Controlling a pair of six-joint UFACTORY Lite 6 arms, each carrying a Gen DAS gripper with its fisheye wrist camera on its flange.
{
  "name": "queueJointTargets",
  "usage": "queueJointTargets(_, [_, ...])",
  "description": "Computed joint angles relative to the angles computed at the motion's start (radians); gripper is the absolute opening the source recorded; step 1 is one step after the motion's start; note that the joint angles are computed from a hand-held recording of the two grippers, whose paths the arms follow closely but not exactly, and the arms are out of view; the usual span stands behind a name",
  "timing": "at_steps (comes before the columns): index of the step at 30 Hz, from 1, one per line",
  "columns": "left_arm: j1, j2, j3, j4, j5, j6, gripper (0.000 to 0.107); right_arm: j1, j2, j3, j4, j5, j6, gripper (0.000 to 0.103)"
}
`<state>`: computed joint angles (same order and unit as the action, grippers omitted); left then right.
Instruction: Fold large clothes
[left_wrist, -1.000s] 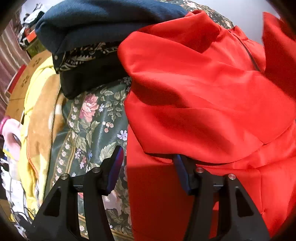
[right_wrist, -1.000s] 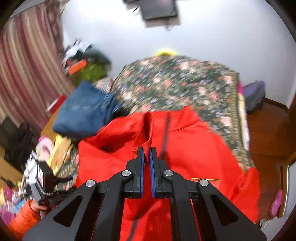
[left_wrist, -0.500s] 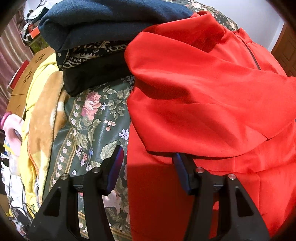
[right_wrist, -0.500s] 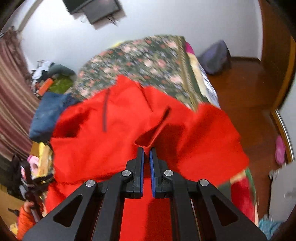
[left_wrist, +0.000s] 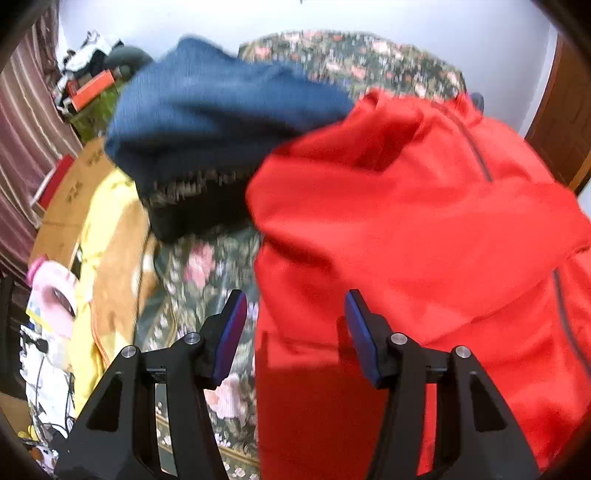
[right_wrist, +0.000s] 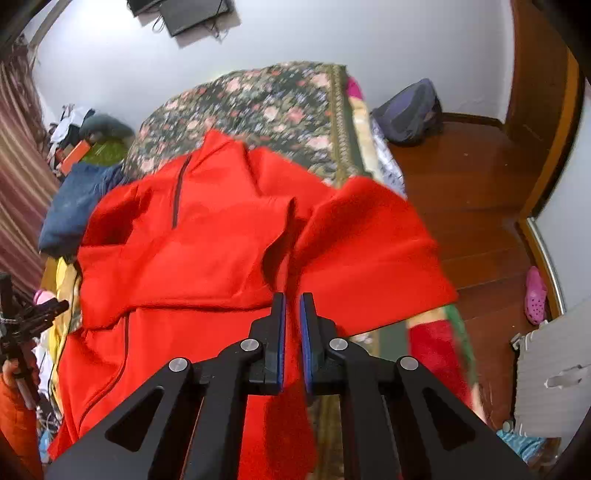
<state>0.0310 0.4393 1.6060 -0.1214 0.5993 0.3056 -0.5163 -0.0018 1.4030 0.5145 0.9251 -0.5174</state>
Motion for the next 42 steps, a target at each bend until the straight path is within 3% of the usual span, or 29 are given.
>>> queueJointTargets(2, [-0.025, -0.001, 0.043, 0.006, 0.008, -0.026, 0.054, -0.055, 0.007, 0.031, 0.028, 0.015, -0.021, 0.013])
queueJointTargets(4, [-0.046, 0.019, 0.104, -0.005, 0.027, -0.034, 0.055, -0.097, 0.01, 0.049, 0.042, 0.02, -0.025, 0.032])
queueJointTargets(5, [-0.06, 0.028, 0.133, -0.005, 0.042, -0.046, 0.055, -0.127, 0.013, 0.057, 0.054, 0.02, -0.032, 0.049])
queueJointTargets(7, [-0.089, 0.06, 0.211, -0.024, 0.071, -0.047, 0.058, -0.168, 0.006, 0.051, 0.076, 0.003, -0.047, 0.061])
queueJointTargets(8, [-0.1, 0.076, 0.242, -0.033, 0.08, -0.047, 0.059, -0.197, 0.018, 0.057, 0.088, 0.006, -0.059, 0.061])
queueJointTargets(14, [-0.197, 0.216, 0.452, -0.067, 0.167, -0.085, 0.062, -0.325, 0.193, 0.117, 0.234, 0.138, -0.052, 0.061])
queueJointTargets(20, [-0.274, 0.328, 0.531, -0.072, 0.21, -0.11, 0.062, -0.398, 0.397, 0.142, 0.341, 0.222, -0.002, 0.061])
queueJointTargets(27, [-0.317, 0.404, 0.565, -0.11, 0.248, -0.12, 0.062, -0.383, 0.545, 0.212, 0.366, 0.207, 0.055, 0.061])
queueJointTargets(35, [-0.338, 0.426, 0.561, -0.119, 0.239, -0.138, 0.062, -0.308, 0.825, 0.582, 0.229, 0.178, 0.27, 0.061])
queueJointTargets(37, [-0.337, 0.416, 0.547, -0.122, 0.234, -0.138, 0.062, -0.297, 0.86, 0.636, 0.182, 0.14, 0.33, 0.056])
queueJointTargets(39, [-0.33, 0.4, 0.526, -0.131, 0.23, -0.131, 0.062, -0.303, 0.874, 0.66, 0.19, 0.123, 0.35, 0.039])
queueJointTargets(41, [-0.327, 0.391, 0.513, -0.134, 0.226, -0.13, 0.062, -0.321, 0.813, 0.596, 0.227, 0.065, 0.312, 0.012])
queueJointTargets(42, [-0.327, 0.398, 0.526, -0.132, 0.231, -0.132, 0.062, -0.327, 0.794, 0.585, 0.235, 0.052, 0.298, 0.01])
